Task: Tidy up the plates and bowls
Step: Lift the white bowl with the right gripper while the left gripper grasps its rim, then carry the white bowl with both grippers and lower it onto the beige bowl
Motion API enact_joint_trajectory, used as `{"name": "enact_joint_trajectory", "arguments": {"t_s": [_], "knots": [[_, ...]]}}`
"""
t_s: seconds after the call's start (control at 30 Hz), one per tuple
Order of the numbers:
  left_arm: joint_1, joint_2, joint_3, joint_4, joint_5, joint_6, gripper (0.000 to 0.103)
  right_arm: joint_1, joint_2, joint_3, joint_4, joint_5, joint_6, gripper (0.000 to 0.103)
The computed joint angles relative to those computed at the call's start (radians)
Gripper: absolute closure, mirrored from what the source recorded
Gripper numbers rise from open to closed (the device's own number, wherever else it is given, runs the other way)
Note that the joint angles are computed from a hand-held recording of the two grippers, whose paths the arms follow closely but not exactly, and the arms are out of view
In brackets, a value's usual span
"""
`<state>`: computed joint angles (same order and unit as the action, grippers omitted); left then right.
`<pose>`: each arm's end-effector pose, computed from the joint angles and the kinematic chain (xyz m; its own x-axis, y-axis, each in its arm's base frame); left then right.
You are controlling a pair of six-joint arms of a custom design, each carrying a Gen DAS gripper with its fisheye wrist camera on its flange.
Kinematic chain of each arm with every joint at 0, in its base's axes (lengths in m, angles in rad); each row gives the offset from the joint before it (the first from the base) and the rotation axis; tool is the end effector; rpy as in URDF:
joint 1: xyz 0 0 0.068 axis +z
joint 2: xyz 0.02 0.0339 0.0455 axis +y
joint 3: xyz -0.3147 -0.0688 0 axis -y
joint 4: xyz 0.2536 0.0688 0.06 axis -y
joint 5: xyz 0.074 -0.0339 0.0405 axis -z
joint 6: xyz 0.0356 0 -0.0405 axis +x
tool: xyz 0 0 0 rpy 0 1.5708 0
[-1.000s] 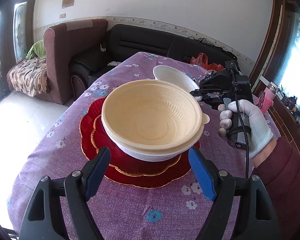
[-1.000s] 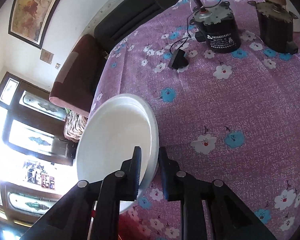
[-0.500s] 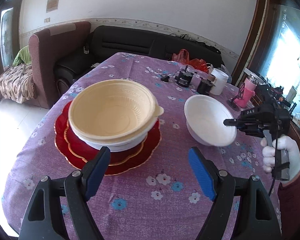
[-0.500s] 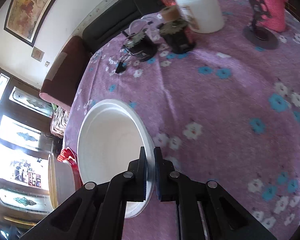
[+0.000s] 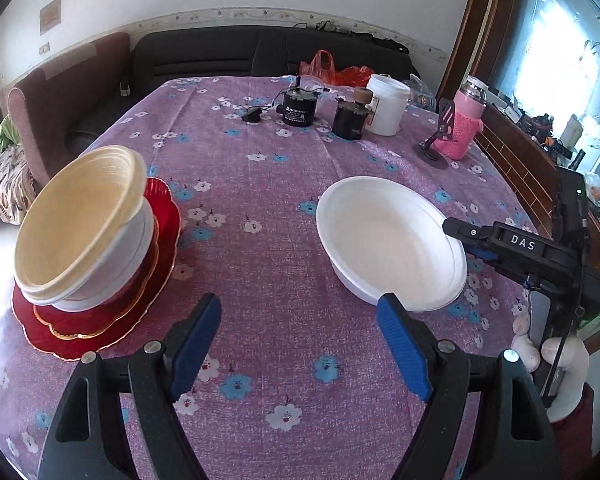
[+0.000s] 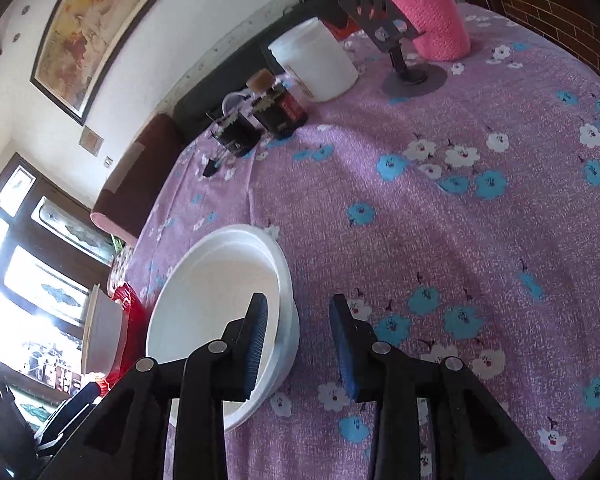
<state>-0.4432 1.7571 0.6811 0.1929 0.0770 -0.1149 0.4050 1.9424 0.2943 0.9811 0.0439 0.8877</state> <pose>0.2888 -0.1401 0.1435 -0.7475 0.2283 -0.6238 0.3885 0.9120 -0.1318 0.2401 0.1012 0.0815 -0.6396 0.5689 -0.5170 0.2125 0.7772 0.5923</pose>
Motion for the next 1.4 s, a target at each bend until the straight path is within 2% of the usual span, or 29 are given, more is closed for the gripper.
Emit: {"name": "enact_joint_trajectory", "arguments": {"t_s": [0.07,0.13,0.2,0.27,0.5,0.6,0.73,0.77,0.83,0.9,0.97,1.0,1.03,1.1,1.4], "knots": [[-0.021,0.043,0.043,-0.015,-0.006,-0.016,0.023,0.026,-0.022,-0.008,-0.026,0.077,-0.031,0.068],[-0.048,0.097,0.099,-0.028,-0.033,-0.031,0.014,0.071,-0.052,-0.004,-0.087,0.198,-0.045,0.068],[-0.076,0.151,0.156,-0.03,-0.087,-0.06,0.012,0.093,-0.069,-0.004,-0.107,0.247,-0.04,0.068],[-0.082,0.196,0.205,-0.03,-0.084,-0.082,0.012,0.097,-0.066,-0.018,-0.07,0.235,-0.041,0.068],[-0.071,0.335,0.341,-0.122,-0.056,-0.131,0.012,0.137,-0.02,0.045,-0.125,0.211,-0.065,0.068],[-0.068,0.371,0.357,-0.115,-0.037,-0.148,0.012,0.157,-0.005,0.07,-0.153,0.218,-0.075,0.068],[-0.085,0.41,0.384,-0.091,-0.079,-0.131,0.012,0.162,0.005,0.084,-0.176,0.218,-0.079,0.068],[-0.091,0.415,0.386,-0.081,-0.09,-0.124,0.016,0.161,0.007,0.085,-0.178,0.218,-0.078,0.068],[-0.102,0.416,0.389,-0.071,-0.103,-0.097,0.033,0.154,0.015,0.087,-0.179,0.216,-0.078,0.068],[-0.114,0.422,0.401,-0.087,-0.116,-0.069,0.078,0.152,0.021,0.092,-0.183,0.212,-0.08,0.069],[-0.122,0.415,0.385,-0.07,-0.106,-0.051,0.084,0.15,0.027,0.09,-0.163,0.2,-0.085,0.071],[-0.129,0.405,0.371,-0.057,-0.123,-0.046,0.085,0.154,0.028,0.093,-0.166,0.2,-0.089,0.08],[-0.135,0.394,0.357,-0.043,-0.141,-0.044,0.085,0.159,0.027,0.098,-0.175,0.205,-0.094,0.083],[-0.143,0.367,0.324,-0.013,-0.171,-0.042,0.087,0.166,0.027,0.104,-0.191,0.221,-0.093,0.084],[-0.169,0.259,0.217,0.066,-0.277,-0.021,0.087,0.185,0.016,0.08,-0.119,0.221,-0.12,0.085]]}}
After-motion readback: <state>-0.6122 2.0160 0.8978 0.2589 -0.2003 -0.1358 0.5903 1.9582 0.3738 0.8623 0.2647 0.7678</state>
